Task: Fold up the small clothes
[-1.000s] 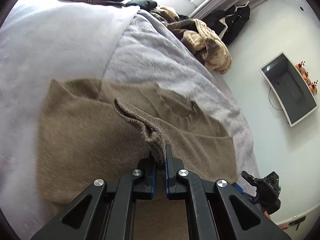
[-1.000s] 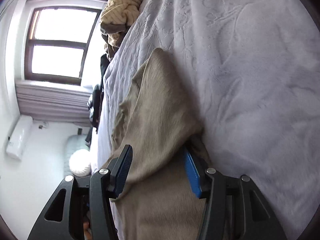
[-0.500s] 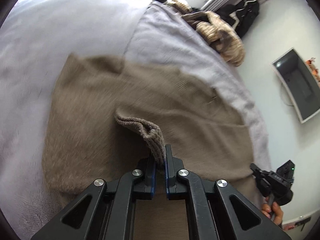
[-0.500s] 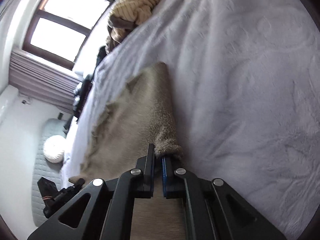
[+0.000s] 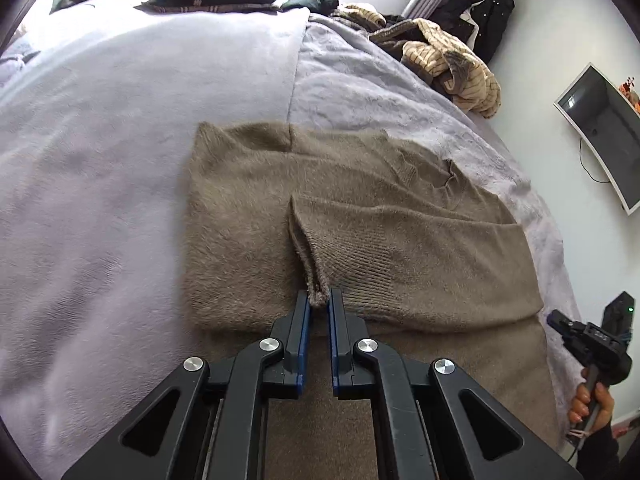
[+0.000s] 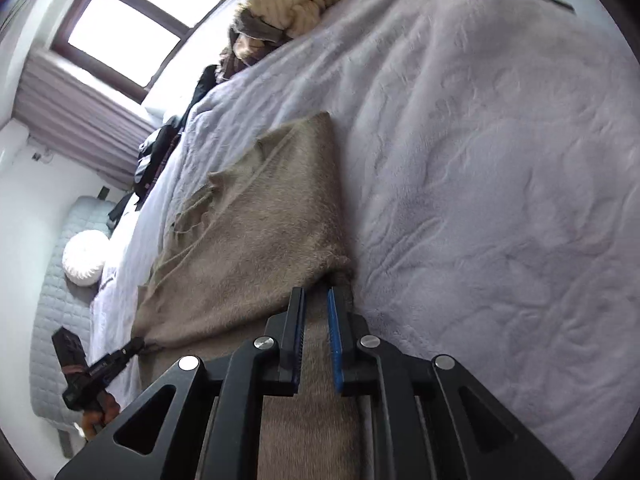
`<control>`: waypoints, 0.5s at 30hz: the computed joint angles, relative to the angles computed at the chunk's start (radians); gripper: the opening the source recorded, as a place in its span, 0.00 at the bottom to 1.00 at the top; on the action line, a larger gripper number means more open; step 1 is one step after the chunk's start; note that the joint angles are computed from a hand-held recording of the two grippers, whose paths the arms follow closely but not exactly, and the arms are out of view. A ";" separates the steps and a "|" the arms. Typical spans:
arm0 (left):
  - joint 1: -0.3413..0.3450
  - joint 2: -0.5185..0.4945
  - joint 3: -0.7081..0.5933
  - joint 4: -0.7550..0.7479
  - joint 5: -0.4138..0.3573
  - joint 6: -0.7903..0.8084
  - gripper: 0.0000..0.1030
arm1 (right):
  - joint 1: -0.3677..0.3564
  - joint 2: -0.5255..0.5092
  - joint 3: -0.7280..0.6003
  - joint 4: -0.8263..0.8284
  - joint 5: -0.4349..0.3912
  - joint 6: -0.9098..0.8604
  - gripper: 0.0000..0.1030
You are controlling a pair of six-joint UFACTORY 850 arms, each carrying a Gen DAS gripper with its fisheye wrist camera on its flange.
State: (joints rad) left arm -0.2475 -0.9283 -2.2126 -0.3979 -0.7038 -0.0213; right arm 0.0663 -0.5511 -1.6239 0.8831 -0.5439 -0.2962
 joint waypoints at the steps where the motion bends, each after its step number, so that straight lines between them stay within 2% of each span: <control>1: -0.001 0.006 0.004 0.007 0.009 0.001 0.08 | -0.001 -0.003 -0.015 -0.033 0.001 0.011 0.35; 3: -0.009 0.013 -0.006 0.038 0.024 -0.006 0.08 | -0.005 -0.026 -0.060 -0.099 0.006 0.066 0.52; 6: -0.017 0.004 -0.046 0.071 0.035 -0.035 0.08 | -0.026 -0.110 -0.163 -0.057 -0.053 0.082 0.52; 8: -0.018 -0.015 -0.085 0.083 0.023 -0.054 0.08 | -0.028 -0.185 -0.255 -0.102 -0.110 0.163 0.52; 11: -0.018 -0.041 -0.138 0.112 -0.003 -0.090 0.08 | -0.028 -0.243 -0.321 -0.072 -0.176 0.171 0.51; 13: -0.018 -0.026 -0.120 0.149 0.011 -0.106 0.08 | -0.014 -0.268 -0.365 -0.142 -0.208 0.196 0.43; 15: -0.016 -0.022 -0.113 0.190 0.003 -0.132 0.08 | -0.003 -0.270 -0.369 -0.190 -0.208 0.196 0.39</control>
State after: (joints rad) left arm -0.2636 -0.9499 -2.3259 -0.2078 -0.7007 -0.1532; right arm 0.0638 -0.8211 -1.9932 0.6932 -0.7521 -0.1000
